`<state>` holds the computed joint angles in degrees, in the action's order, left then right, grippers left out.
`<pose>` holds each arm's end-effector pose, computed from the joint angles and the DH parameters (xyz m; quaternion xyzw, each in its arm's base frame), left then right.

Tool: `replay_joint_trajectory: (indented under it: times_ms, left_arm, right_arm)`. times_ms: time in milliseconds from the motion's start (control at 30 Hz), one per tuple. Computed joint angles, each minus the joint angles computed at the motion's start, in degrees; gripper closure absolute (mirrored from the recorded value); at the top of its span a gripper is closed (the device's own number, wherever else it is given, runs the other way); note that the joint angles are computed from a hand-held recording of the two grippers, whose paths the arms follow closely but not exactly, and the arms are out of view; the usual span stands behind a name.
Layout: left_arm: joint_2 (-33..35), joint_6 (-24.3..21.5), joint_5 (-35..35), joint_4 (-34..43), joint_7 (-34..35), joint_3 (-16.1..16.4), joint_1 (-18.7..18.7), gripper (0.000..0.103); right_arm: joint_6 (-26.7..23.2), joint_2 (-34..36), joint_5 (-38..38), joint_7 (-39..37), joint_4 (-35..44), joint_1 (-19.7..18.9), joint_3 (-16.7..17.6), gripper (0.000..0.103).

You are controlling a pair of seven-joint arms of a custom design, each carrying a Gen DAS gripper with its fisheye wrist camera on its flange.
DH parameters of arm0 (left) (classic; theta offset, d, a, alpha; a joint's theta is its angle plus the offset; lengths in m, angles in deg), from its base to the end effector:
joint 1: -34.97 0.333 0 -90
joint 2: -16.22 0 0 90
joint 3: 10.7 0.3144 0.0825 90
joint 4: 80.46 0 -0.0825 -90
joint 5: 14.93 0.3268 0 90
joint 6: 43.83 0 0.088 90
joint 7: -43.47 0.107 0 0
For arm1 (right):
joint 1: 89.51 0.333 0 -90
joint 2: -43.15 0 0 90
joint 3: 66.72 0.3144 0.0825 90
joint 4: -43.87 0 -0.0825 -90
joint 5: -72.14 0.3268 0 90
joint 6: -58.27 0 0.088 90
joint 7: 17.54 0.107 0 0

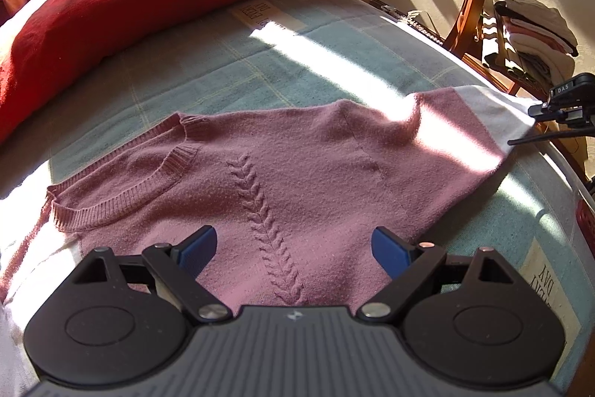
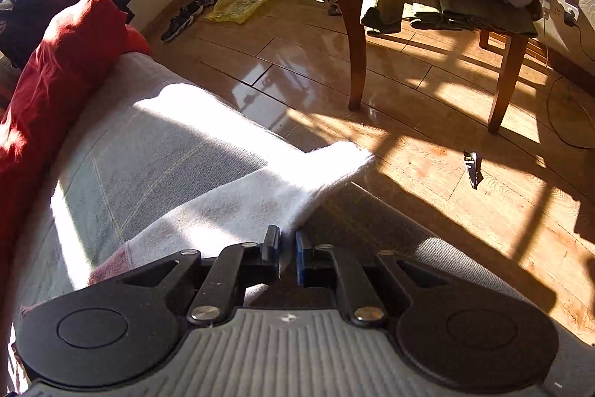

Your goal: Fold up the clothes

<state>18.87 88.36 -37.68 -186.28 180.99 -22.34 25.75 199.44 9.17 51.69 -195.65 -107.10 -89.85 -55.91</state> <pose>0.5184 -0.2035 0.5575 -0.2785 0.9226 -0.2545 0.0797 0.3401 0.0701 0.4995 -0.1791 0.9457 -0.1689 0.2124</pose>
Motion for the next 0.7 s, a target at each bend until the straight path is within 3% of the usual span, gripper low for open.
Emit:
replay_joint_trajectory:
  times_ms: [100, 167, 300, 333, 400, 500, 567, 700]
  left_arm:
    - [-0.16, 0.07, -0.59, -0.04, 0.21, 0.30, 0.39, 0.013]
    - [-0.16, 0.50, -0.82, -0.05, -0.23, 0.54, 0.69, 0.013]
    - [0.03, 2.43, 0.30, -0.34, -2.23, 0.90, 1.16, 0.013]
    - [0.04, 2.78, 0.52, -0.38, -2.73, 0.99, 1.32, 0.013]
    - [0.04, 3.30, 0.74, -0.39, -3.44, 1.16, 1.67, 0.013]
    - [-0.05, 3.57, 0.87, -0.44, -3.59, 1.52, 2.37, 0.013]
    - [-0.24, 3.85, 1.03, -0.77, -3.78, 1.81, 2.85, 0.013]
    - [-0.53, 4.07, 1.40, -1.55, -4.72, 2.44, 3.86, 0.013]
  right_arm:
    - [-14.75, 4.49, -0.70, -2.35, 9.06, 1.08, 2.48, 0.085]
    - [-18.23, 7.20, -4.16, -4.47, 13.69, 2.14, 4.18, 0.084]
    - [-5.71, 13.24, -5.88, -13.90, 17.74, 7.75, 0.45, 0.083]
    - [0.79, 16.25, -5.26, -16.86, 19.02, 9.75, -1.58, 0.083]
    - [9.27, 22.02, -0.75, -23.46, 22.04, 12.10, -3.82, 0.083]
    - [12.22, 31.15, 8.53, -33.66, 29.52, 14.87, -5.19, 0.083]
    - [7.32, 36.26, 12.05, -36.41, 35.26, 15.88, -5.35, 0.083]
    - [5.28, 41.25, 2.62, -30.57, 39.21, 18.61, -7.45, 0.085]
